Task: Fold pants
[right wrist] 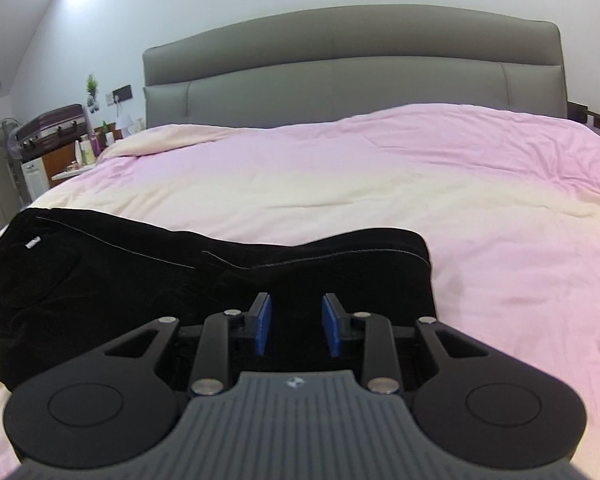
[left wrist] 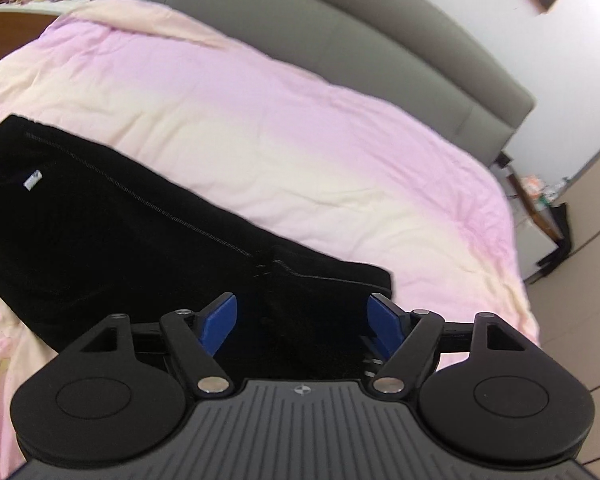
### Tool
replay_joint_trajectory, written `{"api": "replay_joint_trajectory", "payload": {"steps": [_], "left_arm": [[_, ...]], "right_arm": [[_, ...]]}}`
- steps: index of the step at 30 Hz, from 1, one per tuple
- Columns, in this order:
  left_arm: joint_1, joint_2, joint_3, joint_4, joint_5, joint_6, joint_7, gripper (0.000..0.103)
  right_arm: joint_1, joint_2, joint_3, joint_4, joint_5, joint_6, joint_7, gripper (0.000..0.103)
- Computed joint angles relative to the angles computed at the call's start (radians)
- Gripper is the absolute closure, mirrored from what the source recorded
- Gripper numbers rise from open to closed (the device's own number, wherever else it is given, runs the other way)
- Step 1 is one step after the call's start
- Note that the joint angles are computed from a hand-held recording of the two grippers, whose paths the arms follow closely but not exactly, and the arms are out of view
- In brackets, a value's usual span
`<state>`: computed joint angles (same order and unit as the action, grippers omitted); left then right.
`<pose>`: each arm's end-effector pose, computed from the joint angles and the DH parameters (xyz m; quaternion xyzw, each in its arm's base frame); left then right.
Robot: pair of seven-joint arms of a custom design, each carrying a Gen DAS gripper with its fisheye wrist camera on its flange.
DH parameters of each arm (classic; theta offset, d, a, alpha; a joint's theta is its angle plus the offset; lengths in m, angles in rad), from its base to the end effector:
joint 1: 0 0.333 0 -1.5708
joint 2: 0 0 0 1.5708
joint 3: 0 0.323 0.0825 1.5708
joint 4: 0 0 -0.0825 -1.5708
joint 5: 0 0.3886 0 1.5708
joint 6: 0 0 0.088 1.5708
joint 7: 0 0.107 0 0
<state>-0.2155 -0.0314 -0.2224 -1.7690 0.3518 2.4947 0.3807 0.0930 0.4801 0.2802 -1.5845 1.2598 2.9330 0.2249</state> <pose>0.5478 -0.2611 0.6571 -0.8023 0.4484 -0.3674 0.1423 0.7025 0.1721 0.4318 -0.7337 0.4473 -0.1897 0.4750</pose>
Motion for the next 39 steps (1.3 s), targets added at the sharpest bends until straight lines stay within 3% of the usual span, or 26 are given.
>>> {"api": "replay_joint_trajectory", "payload": {"steps": [8, 13, 20, 23, 26, 28, 32, 35, 36, 39], "left_arm": [[0.057, -0.145, 0.026, -0.156, 0.019, 0.112, -0.011, 0.013], [0.095, -0.227, 0.083, -0.292, -0.099, 0.168, 0.038, 0.014], [0.143, -0.392, 0.166, -0.498, -0.242, 0.247, 0.143, 0.014], [0.142, -0.428, 0.228, -0.551, -0.313, 0.267, 0.214, 0.014], [0.182, -0.475, 0.241, -0.597, -0.349, 0.237, 0.214, 0.014], [0.199, -0.526, 0.243, -0.639, -0.362, 0.259, 0.217, 0.014], [0.234, -0.613, 0.214, -0.683, -0.333, 0.308, 0.205, 0.014], [0.155, -0.644, 0.281, -0.716, -0.382, 0.380, 0.259, 0.013], [0.163, -0.648, 0.279, -0.718, -0.385, 0.378, 0.250, 0.013], [0.254, -0.656, 0.202, -0.718, -0.332, 0.366, 0.197, 0.012]], "right_arm": [[0.039, 0.001, 0.041, -0.008, 0.095, 0.000, -0.176, 0.077], [0.104, 0.002, 0.053, -0.009, 0.124, 0.043, -0.235, 0.076], [0.275, 0.040, 0.011, 0.026, -0.137, 0.080, 0.139, 0.071], [0.323, 0.065, 0.037, 0.059, -0.211, 0.091, 0.228, 0.068], [0.357, 0.094, 0.082, 0.094, -0.276, 0.116, 0.262, 0.066], [0.392, 0.106, 0.076, 0.112, -0.332, 0.118, 0.324, 0.065], [0.473, 0.106, 0.004, 0.119, -0.453, 0.106, 0.498, 0.065], [0.514, 0.093, -0.048, 0.104, -0.533, 0.106, 0.602, 0.065], [0.527, 0.086, -0.067, 0.097, -0.559, 0.105, 0.635, 0.065], [0.554, 0.065, -0.108, 0.074, -0.631, 0.109, 0.714, 0.060]]}}
